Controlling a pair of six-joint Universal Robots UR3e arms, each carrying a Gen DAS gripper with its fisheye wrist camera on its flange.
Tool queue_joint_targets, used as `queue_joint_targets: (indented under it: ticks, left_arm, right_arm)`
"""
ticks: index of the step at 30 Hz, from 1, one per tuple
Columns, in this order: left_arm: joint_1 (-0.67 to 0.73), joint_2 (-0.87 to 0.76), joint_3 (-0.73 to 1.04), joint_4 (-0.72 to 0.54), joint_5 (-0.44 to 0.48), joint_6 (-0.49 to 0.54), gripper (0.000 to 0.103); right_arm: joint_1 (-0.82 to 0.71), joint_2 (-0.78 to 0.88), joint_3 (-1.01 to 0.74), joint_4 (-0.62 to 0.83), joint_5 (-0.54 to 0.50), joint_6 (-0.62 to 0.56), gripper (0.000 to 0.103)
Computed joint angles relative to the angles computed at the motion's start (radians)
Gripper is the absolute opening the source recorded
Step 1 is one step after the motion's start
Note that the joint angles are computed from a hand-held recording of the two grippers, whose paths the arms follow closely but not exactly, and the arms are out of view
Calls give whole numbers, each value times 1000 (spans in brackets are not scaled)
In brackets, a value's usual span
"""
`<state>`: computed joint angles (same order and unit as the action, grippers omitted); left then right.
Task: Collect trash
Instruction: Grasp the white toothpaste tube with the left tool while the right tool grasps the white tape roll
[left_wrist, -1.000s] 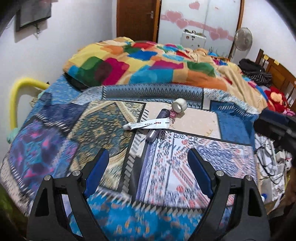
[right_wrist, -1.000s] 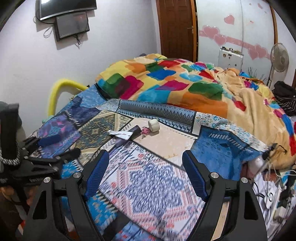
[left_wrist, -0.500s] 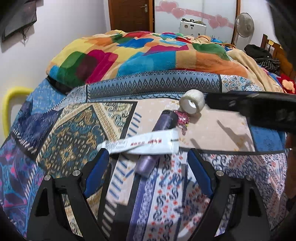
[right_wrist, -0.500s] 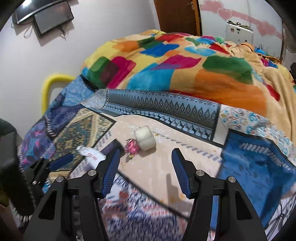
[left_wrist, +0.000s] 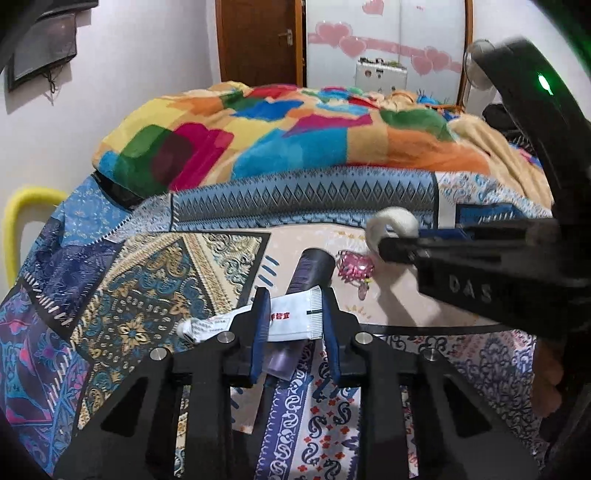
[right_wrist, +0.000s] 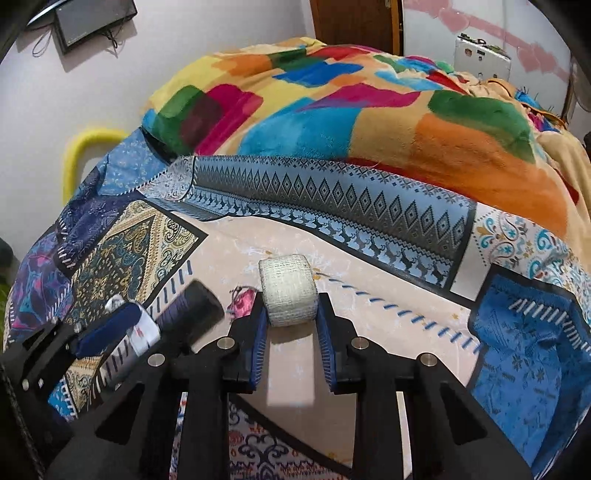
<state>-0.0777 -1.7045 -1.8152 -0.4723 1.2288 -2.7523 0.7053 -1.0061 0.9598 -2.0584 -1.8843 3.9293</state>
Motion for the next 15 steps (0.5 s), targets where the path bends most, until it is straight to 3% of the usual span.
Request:
queue_joint_targets:
  ticks: [3,5,7,12,15]
  left_arm:
    - [32,46,1,-73,-46,0,24]
    - [57,88,-1,-123,-77,15,13]
    - [83,140,-7,-171,-101,33,11]
    - [179,269,16,-397,-194,86,8]
    - [241,348,39,-536,-235,130,0]
  right_arm:
    - [27,-23,12,12,-28,20,23]
    - [40,-40,23,10,-35,38,23]
    - [54,-63,39,7,-36,62,23]
    - [112,-86,-3,65,-78,105,23]
    - [150,-94,-44,110,-102,140,23]
